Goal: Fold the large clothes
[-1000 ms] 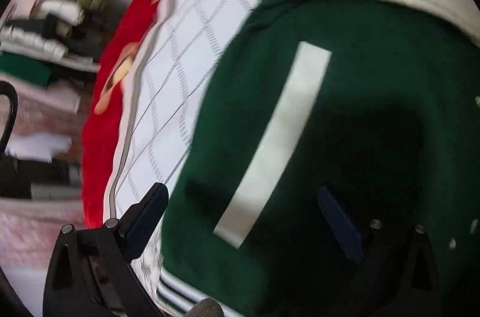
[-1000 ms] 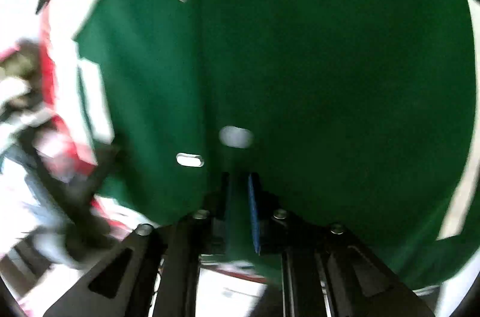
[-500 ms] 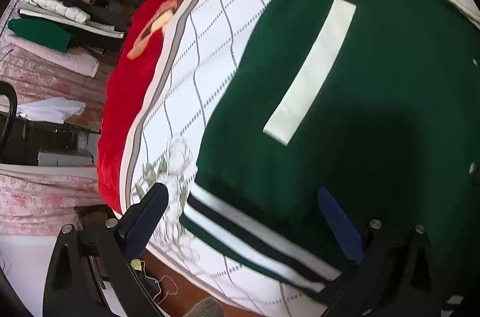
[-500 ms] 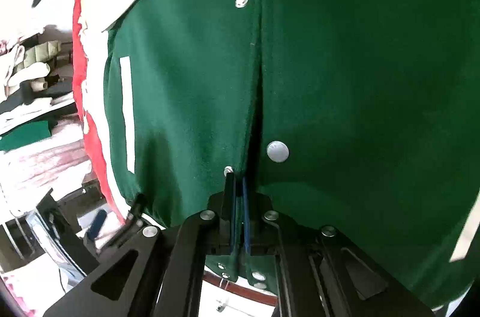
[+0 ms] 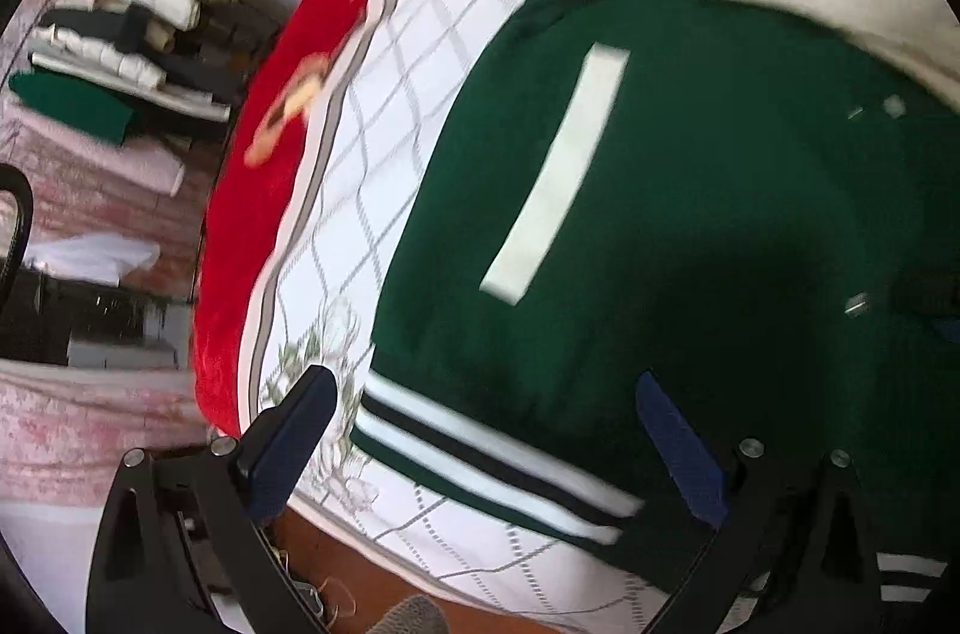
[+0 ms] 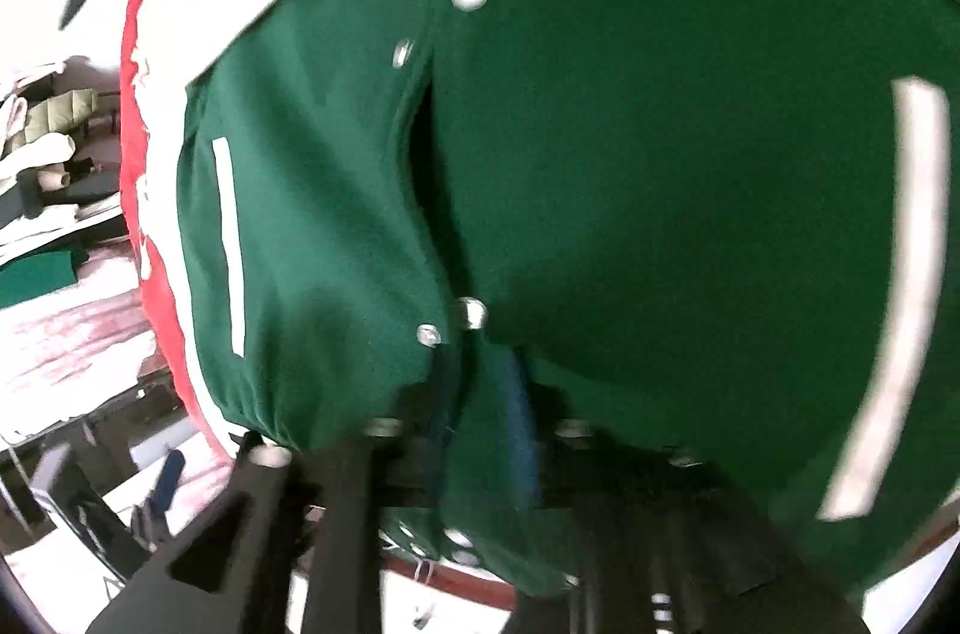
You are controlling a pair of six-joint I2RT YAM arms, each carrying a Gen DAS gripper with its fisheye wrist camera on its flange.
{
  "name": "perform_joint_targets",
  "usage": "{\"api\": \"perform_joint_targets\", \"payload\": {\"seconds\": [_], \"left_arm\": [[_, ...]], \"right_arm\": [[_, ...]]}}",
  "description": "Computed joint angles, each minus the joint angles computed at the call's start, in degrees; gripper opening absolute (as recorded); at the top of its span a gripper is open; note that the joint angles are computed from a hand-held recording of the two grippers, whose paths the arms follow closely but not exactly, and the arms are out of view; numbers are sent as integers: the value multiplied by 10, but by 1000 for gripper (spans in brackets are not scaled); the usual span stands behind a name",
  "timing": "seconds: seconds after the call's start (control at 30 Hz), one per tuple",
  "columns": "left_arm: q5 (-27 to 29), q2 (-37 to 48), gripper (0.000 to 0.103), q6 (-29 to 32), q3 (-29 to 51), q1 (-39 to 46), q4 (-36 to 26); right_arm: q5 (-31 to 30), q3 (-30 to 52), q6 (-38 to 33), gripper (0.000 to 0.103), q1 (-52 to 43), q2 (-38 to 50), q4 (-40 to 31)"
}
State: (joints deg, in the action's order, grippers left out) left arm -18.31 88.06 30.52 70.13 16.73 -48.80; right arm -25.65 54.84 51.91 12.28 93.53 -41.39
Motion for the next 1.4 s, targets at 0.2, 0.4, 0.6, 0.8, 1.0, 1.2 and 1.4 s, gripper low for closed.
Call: {"api": "perform_joint_targets", "payload": {"seconds": [0.2, 0.4, 0.6, 0.8, 1.0, 1.2, 1.4], "left_arm": [[-12, -33, 103, -80, 6, -134, -35], [-121, -66, 103, -242, -40, -338, -77], [-230, -8, 103, -493, -32, -632, -232], [-196, 122, 103, -665, 43, -827, -348], [-166, 210, 103, -724, 59, -878, -364], [-198, 221, 103, -738, 23, -854, -341], [-247, 230, 103, -773, 6, -793, -348]], "right_arm": [[57, 12, -118, 81, -125, -116, -167], [130, 44, -415, 82, -389, -126, -297], [207, 121, -682, 82, -617, -25, -304], [251, 230, -811, 82, -746, 83, -309], [265, 306, -852, 82, -803, 165, -327], [269, 347, -885, 82, -814, 215, -334], [235, 394, -881, 82, -790, 257, -355]]}}
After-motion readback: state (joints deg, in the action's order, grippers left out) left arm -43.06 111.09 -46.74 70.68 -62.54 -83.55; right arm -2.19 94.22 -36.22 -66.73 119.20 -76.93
